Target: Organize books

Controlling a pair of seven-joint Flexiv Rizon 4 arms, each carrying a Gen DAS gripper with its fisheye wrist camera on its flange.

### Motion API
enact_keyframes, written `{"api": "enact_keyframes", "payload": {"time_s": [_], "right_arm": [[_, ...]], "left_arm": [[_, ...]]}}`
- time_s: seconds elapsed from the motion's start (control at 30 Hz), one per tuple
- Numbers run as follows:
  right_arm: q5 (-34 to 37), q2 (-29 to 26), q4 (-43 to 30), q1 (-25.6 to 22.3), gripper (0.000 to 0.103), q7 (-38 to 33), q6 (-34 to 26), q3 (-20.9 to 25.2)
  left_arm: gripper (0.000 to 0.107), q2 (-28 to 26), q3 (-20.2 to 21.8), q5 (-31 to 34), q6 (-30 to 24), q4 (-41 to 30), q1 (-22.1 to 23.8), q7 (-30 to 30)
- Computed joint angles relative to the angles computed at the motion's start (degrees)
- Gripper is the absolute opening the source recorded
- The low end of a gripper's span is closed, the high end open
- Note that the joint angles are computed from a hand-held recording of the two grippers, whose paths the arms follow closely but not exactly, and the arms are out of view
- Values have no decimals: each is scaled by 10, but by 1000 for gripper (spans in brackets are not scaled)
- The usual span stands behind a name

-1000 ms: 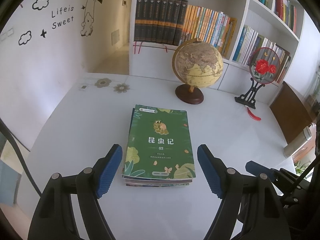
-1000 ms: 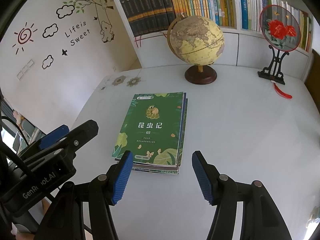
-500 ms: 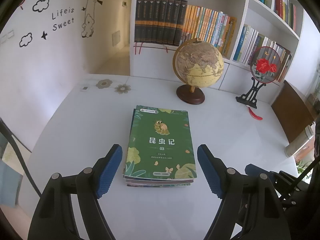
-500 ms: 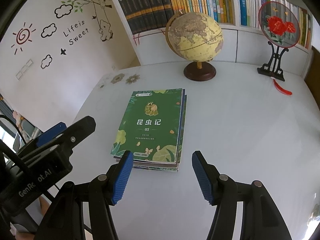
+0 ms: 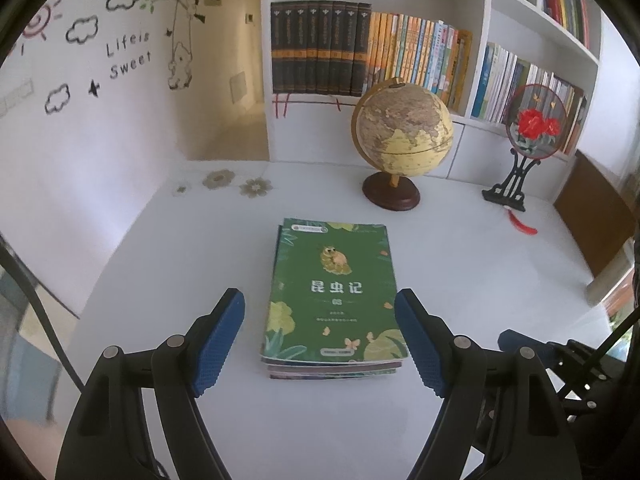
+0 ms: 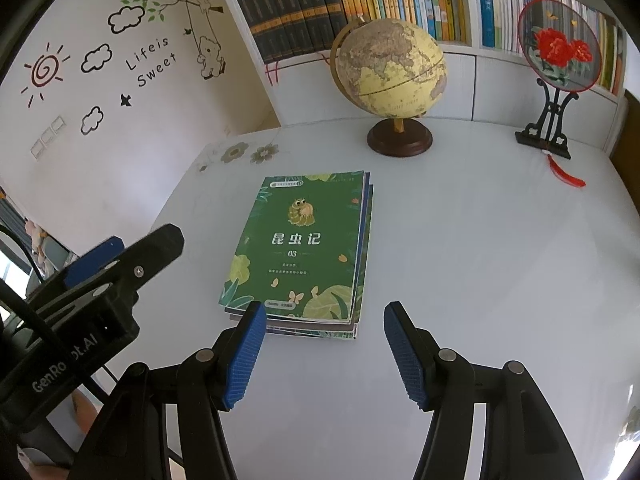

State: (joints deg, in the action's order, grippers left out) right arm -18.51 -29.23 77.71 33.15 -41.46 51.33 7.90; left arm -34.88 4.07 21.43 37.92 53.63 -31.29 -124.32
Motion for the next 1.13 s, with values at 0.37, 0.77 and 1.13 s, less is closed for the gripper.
{"api": "enact_keyframes", "payload": {"time_s": [0.37, 0.77, 1.13], "right_arm": [[-7, 5, 9, 1, 59, 8, -4, -3], [-25, 13, 22, 0, 59, 33, -9, -9], [-50, 16, 28, 5, 59, 48, -17, -14]], "left_arm": [[82, -12, -6, -11, -43, -27, 1, 30], [86, -18, -14, -38, -39, -20, 7, 49], [88, -19, 2, -12, -35, -28, -2, 34]]}}
